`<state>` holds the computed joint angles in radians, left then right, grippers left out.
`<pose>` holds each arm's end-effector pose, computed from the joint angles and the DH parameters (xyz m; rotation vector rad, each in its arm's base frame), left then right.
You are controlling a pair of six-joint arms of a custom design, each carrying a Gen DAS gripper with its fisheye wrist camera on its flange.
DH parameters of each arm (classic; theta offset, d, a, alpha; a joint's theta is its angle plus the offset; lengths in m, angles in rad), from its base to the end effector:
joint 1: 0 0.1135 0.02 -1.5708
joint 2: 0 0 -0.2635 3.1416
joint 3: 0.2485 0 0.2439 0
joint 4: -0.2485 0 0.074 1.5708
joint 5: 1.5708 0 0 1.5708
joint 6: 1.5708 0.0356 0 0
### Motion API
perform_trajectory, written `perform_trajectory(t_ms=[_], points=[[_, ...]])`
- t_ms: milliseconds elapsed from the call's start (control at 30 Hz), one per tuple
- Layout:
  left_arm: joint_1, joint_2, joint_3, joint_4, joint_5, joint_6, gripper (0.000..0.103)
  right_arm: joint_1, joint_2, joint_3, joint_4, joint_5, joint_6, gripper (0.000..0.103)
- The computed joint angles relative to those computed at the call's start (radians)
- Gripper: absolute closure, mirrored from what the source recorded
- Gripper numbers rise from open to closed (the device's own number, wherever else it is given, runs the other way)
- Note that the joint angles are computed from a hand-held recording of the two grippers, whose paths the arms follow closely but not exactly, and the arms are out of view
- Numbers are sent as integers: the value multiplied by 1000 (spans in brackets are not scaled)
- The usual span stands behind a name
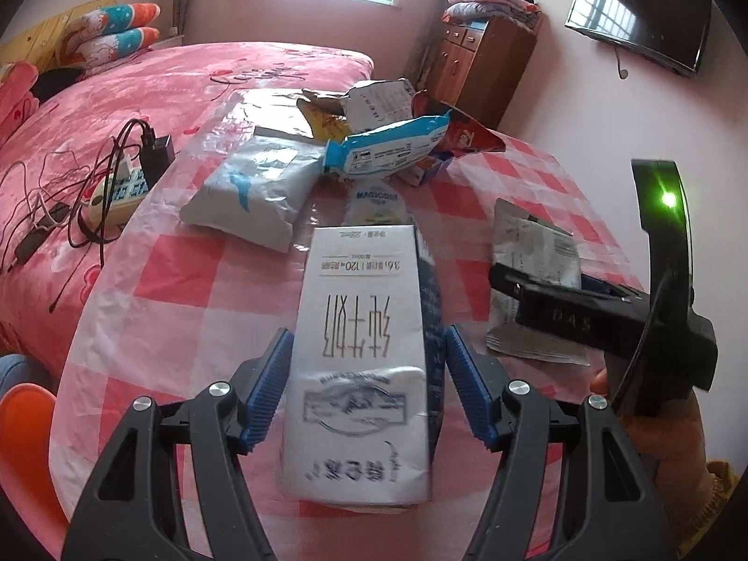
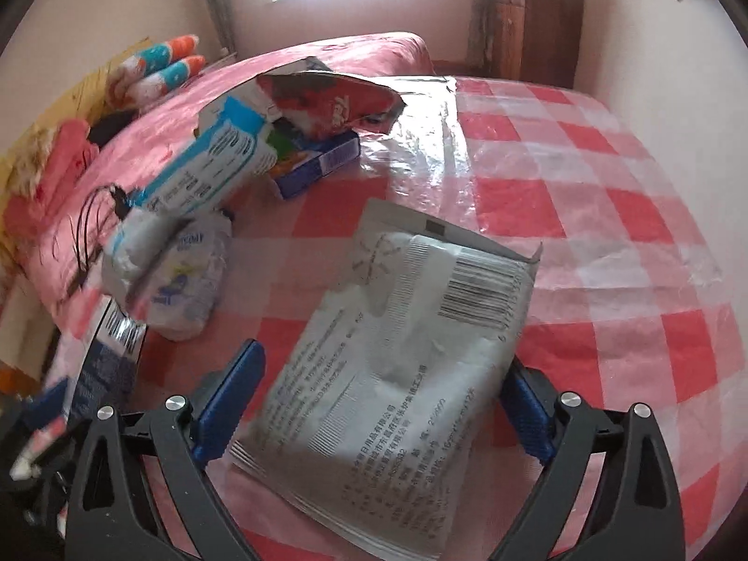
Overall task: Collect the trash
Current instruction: 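Lift the milk carton with the left tool while the right tool lifts the paper packet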
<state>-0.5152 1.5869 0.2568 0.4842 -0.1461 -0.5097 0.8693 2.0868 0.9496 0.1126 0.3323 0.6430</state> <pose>0.1864 -0.0996 0.0799 -0.0606 2.4255 -0.2963 0.2410 0.2673 0.0614 -0.1667 2.5147 0.1767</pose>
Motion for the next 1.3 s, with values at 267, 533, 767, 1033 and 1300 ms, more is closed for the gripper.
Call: perform_trajectory(t_ms=[267, 533, 767, 1033, 1300], points=[[-12, 40, -9, 48, -5, -24, 45, -34, -94, -110, 92, 0, -65, 62], [-13, 29, -22, 52, -10, -43, 47, -52, -173, -238, 243, -67, -68, 77], [15, -45, -72, 68, 0, -49, 47, -10, -277, -282, 243, -9, -83, 84], [74, -250, -141, -12, 8, -37, 47, 65, -366, -266, 197, 23, -88, 86], [303, -858, -233, -460, 61, 48, 47, 170, -323, -93, 147, -75, -107, 86]])
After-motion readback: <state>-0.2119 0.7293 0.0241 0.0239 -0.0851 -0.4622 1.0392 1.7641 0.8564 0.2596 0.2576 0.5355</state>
